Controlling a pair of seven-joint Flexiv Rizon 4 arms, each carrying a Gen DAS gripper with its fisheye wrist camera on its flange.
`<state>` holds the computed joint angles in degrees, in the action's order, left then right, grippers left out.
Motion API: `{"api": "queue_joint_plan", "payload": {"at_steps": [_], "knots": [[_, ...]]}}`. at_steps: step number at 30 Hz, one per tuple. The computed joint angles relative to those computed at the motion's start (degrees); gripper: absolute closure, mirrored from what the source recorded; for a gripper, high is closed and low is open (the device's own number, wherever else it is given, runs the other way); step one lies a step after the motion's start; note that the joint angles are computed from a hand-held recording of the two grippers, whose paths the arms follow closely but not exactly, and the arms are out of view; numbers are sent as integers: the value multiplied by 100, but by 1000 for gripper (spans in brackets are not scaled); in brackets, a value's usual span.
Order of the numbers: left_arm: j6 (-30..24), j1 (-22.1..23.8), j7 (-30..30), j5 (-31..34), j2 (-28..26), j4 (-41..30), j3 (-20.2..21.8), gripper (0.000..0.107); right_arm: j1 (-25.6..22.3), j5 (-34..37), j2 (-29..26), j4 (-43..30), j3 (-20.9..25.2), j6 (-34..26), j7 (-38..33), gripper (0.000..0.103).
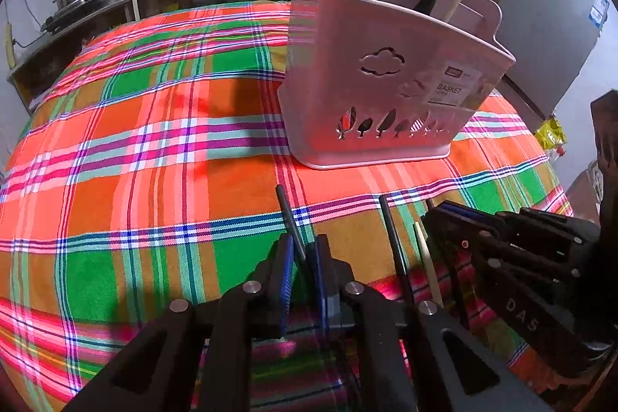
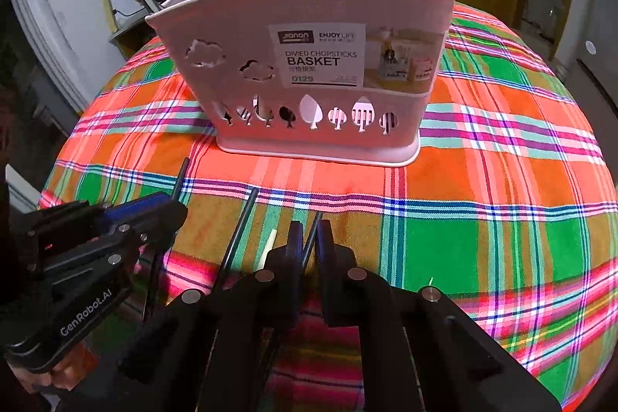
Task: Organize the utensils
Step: 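Close the right tool on a black chopstick while the left tool grasps a metal chopstick, then lift both held chopsticks and carry them above the pink basket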
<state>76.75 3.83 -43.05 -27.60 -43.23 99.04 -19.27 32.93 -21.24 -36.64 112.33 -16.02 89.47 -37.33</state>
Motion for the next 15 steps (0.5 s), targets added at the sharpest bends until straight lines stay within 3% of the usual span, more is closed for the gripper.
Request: {"api": "queue_joint_plan", "payload": {"at_steps": [5, 15], "knots": [[-312, 80, 60, -81, 21, -70, -52, 101, -565, 244, 8, -15, 606, 300, -253, 98], [-309, 375, 681, -689, 331, 141, -487, 103, -469, 850, 373, 407, 469, 909, -748, 98]]}}
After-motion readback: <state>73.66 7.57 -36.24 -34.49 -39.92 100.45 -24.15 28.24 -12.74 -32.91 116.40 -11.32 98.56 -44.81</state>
